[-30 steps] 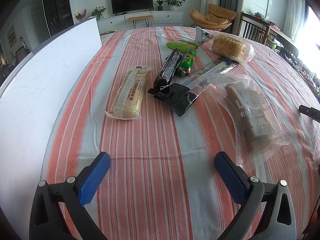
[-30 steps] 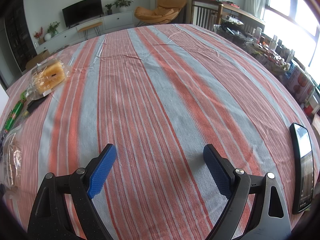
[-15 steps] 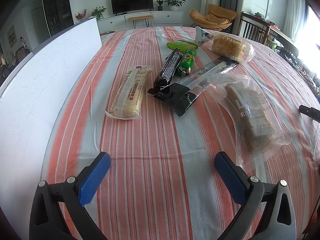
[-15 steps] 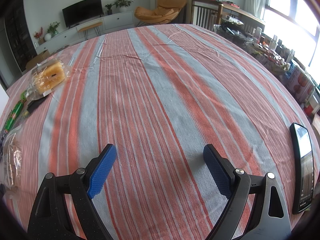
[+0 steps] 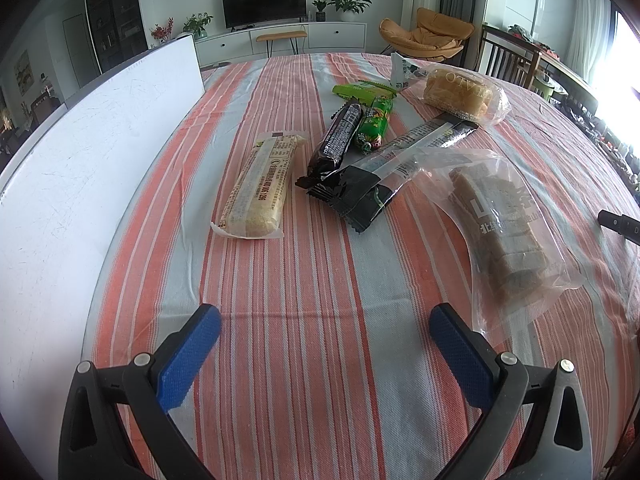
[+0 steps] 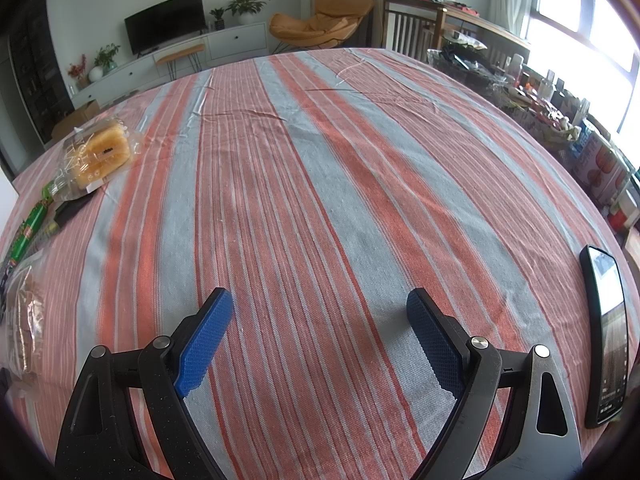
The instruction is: Organize snacks
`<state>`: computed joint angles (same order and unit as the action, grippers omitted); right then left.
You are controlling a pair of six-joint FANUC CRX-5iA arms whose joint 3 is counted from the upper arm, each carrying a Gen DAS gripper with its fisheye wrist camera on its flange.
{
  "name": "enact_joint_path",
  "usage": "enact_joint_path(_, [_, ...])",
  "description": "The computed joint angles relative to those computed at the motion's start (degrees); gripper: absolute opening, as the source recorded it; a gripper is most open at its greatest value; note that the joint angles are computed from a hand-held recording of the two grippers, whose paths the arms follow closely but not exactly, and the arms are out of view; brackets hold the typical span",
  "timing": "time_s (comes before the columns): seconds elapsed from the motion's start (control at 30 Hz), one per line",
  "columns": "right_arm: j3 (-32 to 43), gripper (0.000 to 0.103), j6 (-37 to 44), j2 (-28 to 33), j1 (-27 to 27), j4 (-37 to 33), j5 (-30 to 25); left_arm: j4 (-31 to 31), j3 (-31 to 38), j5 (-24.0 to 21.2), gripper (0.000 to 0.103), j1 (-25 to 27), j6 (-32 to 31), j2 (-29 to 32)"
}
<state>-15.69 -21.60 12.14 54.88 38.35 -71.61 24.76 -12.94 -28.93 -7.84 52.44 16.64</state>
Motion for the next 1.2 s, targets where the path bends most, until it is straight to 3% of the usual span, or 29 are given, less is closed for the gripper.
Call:
enact_joint_path(0.37, [0.14, 0.091, 0.03, 0.12, -0.05, 0.01, 0.02, 0.71, -0.16, -0.27, 0.103, 0.13, -0.85, 0.01])
enact_joint_path(0.53, [0.15, 0.091, 0.01, 0.15, -0.06, 0.03, 0.06, 3.79, 1.34, -6.21, 0.103, 1.84, -5.5, 0.66])
enact_joint_path(0.73, [0.18, 0.091, 0.01, 0.18, -0.09, 0.04, 0.09, 8.26, 6.27, -12.98, 0.103, 4.62, -0.26, 2.93])
enact_joint_path(0.9, [0.2, 0.091, 0.02, 0.21, -0.1, 0.04, 0.1, 2.2, 17.04, -16.09, 0.096, 4.73, 11.24, 8.1])
enact_joint_path(0.97, [0.21, 0.091, 0.01, 0.22, -0.12, 0.05, 0.12, -4.64, 24.74, -19.99, 0.078, 3.7, 15.84, 12.12])
enact_joint_path(1.03, [0.23, 0.091, 0.02, 0.24, -0.12, 0.05, 0.12, -10.52, 31.41, -24.13, 0.07, 2.6, 18.9, 15.82])
enact_joint_path(1.1, [0.13, 0.091, -0.01, 0.18, -0.13, 0.07, 0.16, -12.72, 34.63, -26.12, 0.069, 2.14, 20.2, 17.98])
enact_joint_path(1.2, [0.16, 0.091, 0.02, 0.2, -0.15, 0.07, 0.17, -13.9, 35.24, -24.92, 0.069, 1.76, 20.05, 18.6])
